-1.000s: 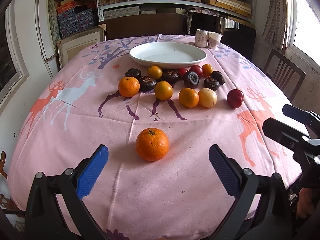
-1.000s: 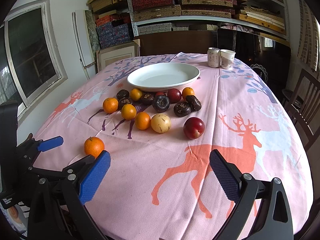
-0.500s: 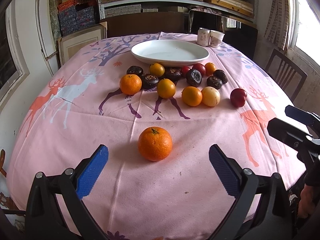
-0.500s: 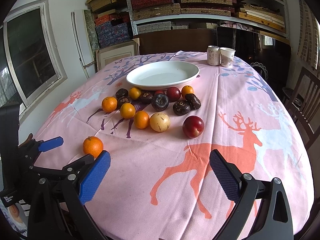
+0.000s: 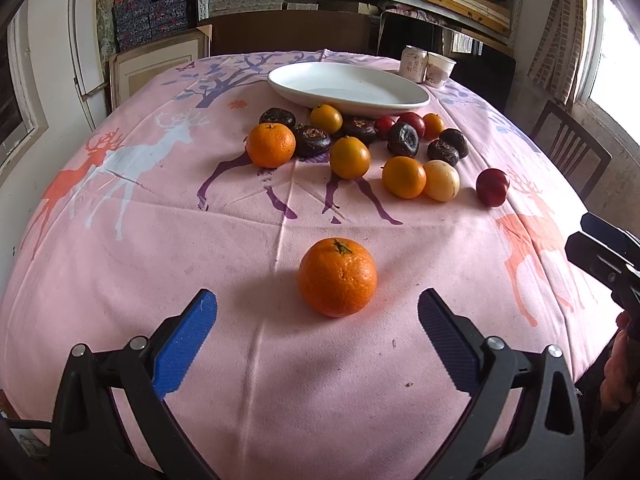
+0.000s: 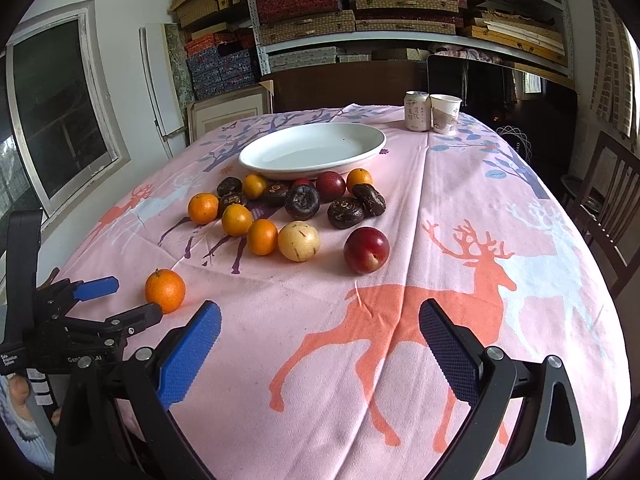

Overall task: Organize fruits
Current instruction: 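Move left tool to the lone mandarin while right tool approaches the red plum, then close left tool on the mandarin while right tool closes on the red plum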

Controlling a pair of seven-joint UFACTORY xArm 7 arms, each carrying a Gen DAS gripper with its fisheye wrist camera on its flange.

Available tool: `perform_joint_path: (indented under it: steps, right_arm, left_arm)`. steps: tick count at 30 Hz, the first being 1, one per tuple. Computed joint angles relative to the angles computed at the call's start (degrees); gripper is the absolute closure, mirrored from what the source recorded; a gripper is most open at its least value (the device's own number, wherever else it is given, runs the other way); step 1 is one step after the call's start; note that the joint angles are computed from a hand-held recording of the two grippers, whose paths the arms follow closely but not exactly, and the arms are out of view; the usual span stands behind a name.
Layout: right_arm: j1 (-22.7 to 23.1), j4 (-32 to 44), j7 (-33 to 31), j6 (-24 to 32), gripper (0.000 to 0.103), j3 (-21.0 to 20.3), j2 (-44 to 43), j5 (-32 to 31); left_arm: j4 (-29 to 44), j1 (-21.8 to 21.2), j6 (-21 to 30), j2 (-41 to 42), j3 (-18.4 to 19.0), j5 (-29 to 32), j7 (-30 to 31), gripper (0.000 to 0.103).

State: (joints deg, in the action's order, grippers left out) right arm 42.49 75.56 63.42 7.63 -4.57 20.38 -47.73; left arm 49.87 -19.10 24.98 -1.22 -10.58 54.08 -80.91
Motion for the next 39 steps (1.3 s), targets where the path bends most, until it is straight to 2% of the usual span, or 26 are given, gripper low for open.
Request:
perform_joint_path:
  steps: [3, 5, 11, 13, 17, 19, 21, 27, 30, 34, 36, 39]
  right_arm:
    - [0.7, -0.3, 2.4, -2.3, 0.004, -2.0, 0.1, -2.1]
    - [-0.6, -0.6, 1.6, -4.2, 0.004, -1.3, 0.5, -0.4]
    - [-11.4, 0.0, -13.7, -2.2, 0.004, 10.4, 2.4, 17.4]
    - [-13.8, 0.1, -16.9, -2.7, 0.004, 12.8, 3.0, 21.6]
    - [-12.5, 0.3, -19.3, -3.7, 0.004, 11.1, 3.5, 24.5]
    - [-11.6, 0.8, -20.4, -3.6, 0.004, 10.1, 3.8, 25.7]
    - [-10.6, 1.3, -21.6, -3.3, 0.004, 9.0, 4.1, 26.7]
    - [-7.6, 3.2, -25.1, -1.0, 0.004, 5.5, 4.7, 29.2]
    - [-6.9, 5.0, -27.1, 1.1, 0.004, 4.4, 5.6, 28.8]
    - [-9.0, 8.8, -32.0, 4.6, 0.011, 6.8, 7.8, 30.2]
    - [-9.7, 10.9, -34.0, 6.0, 0.012, 7.6, 9.2, 31.3]
    - [-9.7, 14.3, -35.7, 7.6, 0.014, 7.7, 11.5, 32.5]
  left_arm:
    - [1.0, -0.1, -0.3, 1.1, 0.2, -0.5, 0.7, 0.004]
    - [1.8, -0.3, -0.5, 2.2, 0.5, -1.5, 1.8, 0.004]
    - [3.4, -1.1, -1.4, 4.1, 1.9, -2.3, 3.6, 0.004]
    - [3.4, -1.1, -2.2, 4.3, 2.4, -2.3, 3.8, 0.004]
    - [3.4, -0.8, -4.4, 4.7, 3.4, -1.4, 3.5, 0.007]
    - [3.4, -0.4, -5.9, 5.2, 3.6, -3.9, 6.2, 0.025]
    - [3.8, -0.4, -6.3, 6.1, 3.7, -6.3, 8.8, 0.031]
    - [5.7, -2.2, -3.4, 7.7, 4.9, -4.8, 8.3, 0.032]
    - [5.8, -2.6, -3.8, 8.0, 5.1, -5.1, 9.0, 0.042]
    - [5.5, -2.9, -5.3, 8.0, 5.5, -3.3, 8.2, 0.054]
    - [5.6, -3.3, -4.4, 8.0, 5.7, -1.6, 6.8, 0.059]
    - [5.2, -2.9, -5.4, 7.8, 5.8, -1.0, 6.8, 0.060]
